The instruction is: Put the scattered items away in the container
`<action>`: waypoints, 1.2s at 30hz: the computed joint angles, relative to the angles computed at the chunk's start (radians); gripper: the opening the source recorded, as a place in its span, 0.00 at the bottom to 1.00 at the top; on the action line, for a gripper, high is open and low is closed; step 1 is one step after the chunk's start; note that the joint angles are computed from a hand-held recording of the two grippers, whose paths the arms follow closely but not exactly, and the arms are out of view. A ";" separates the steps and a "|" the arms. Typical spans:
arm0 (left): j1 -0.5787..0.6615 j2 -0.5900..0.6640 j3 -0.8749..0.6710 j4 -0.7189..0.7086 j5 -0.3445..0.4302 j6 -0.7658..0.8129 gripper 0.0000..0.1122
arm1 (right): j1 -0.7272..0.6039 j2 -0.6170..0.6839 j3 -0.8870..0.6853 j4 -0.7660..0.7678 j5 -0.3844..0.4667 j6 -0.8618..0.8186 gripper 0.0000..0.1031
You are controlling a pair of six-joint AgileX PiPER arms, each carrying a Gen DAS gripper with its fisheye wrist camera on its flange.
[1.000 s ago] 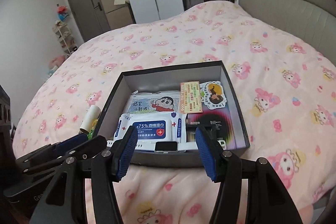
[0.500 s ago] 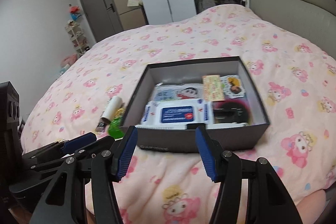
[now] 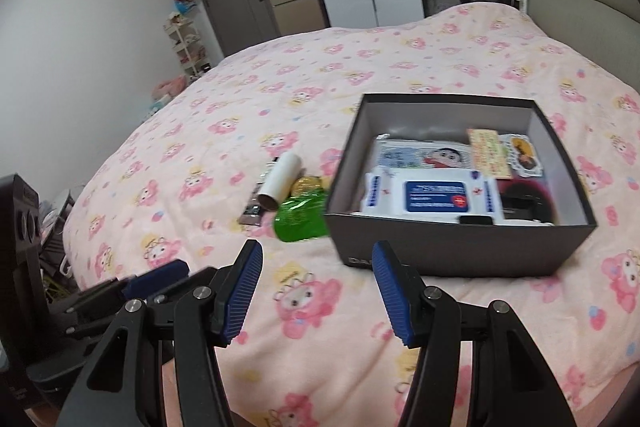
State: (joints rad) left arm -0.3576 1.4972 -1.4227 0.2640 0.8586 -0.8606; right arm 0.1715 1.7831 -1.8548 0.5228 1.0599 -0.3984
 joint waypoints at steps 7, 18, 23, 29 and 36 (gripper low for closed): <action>0.086 -0.005 0.105 -0.026 -0.095 -0.037 0.41 | 0.063 0.054 -0.004 -0.008 -0.036 0.014 0.52; 0.316 0.133 0.102 -0.280 -0.190 0.229 0.41 | 0.143 0.231 -0.097 -0.093 -0.033 0.083 0.51; 0.418 0.256 0.013 -0.501 -0.200 0.463 0.41 | 0.198 0.298 -0.130 -0.103 -0.096 0.090 0.48; 0.544 0.401 -0.090 -0.832 -0.143 0.720 0.41 | 0.248 0.468 -0.328 -0.167 -0.087 0.162 0.38; 0.523 0.567 -0.256 -0.988 -0.080 0.850 0.41 | 0.238 0.566 -0.430 -0.187 -0.019 0.239 0.38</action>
State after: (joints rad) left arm 0.1653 2.0646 -1.6785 -0.7236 0.7784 -0.0109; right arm 0.4099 2.3487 -2.2847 0.3354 1.0408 -0.1596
